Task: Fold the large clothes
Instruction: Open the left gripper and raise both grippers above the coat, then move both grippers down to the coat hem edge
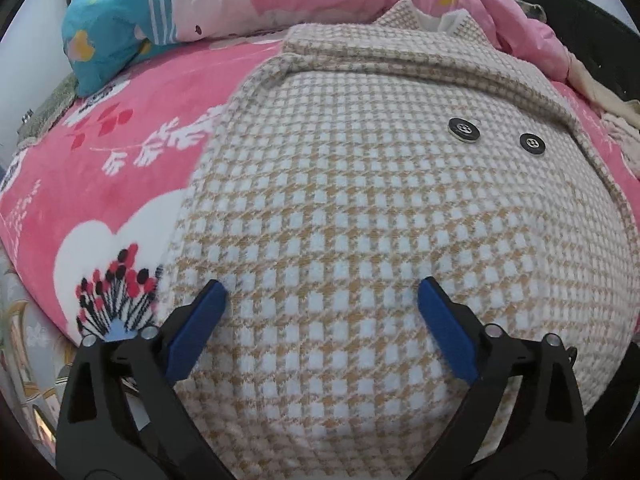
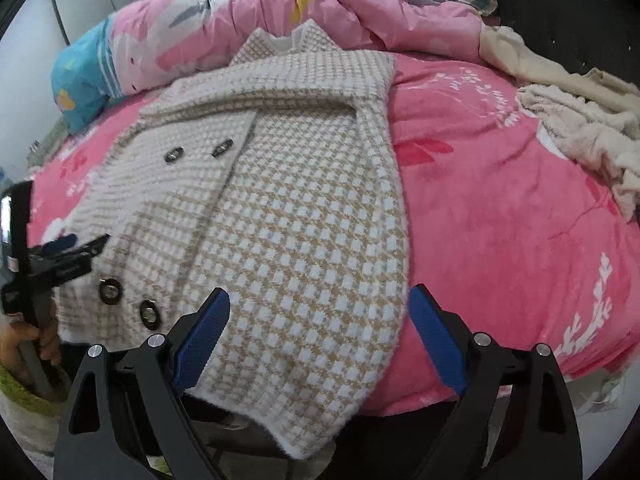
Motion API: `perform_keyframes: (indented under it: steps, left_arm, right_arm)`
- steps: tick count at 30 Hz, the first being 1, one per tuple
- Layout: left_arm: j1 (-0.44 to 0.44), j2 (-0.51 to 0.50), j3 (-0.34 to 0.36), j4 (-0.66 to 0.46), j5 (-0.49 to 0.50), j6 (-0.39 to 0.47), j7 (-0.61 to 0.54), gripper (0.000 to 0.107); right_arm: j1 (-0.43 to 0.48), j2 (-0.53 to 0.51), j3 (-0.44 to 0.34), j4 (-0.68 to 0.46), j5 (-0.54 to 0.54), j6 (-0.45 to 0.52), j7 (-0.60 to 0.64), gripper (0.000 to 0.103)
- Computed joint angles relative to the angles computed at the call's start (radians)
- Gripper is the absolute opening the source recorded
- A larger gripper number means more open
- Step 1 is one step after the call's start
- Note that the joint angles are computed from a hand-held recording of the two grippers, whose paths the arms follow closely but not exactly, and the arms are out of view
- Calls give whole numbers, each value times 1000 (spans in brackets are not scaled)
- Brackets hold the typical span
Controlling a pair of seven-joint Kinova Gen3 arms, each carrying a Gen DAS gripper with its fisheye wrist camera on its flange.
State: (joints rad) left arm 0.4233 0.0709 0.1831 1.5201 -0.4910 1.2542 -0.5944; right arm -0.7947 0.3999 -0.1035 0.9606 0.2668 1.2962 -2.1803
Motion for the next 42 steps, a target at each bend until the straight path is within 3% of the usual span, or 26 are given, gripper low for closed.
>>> perform_keyframes:
  steps: [6, 10, 18, 34, 42]
  left_arm:
    - [-6, -24, 4, 51, -12, -59, 16, 95]
    - [-11, -29, 11, 58, -11, -64, 9, 95]
    - [-20, -33, 16, 52, 11, -53, -6, 95]
    - [-41, -41, 4, 55, 53, -76, -39, 95]
    - [-52, -43, 7, 55, 62, -78, -55, 95]
  right_arm:
    - [-15, 71, 20, -33, 21, 61, -12, 88]
    - [1, 64, 20, 5, 1, 24, -22, 91]
    - [17, 75, 14, -12, -33, 40, 0, 97]
    - [82, 56, -5, 31, -114, -18, 46, 97]
    - [69, 38, -5, 69, -105, -47, 34, 97]
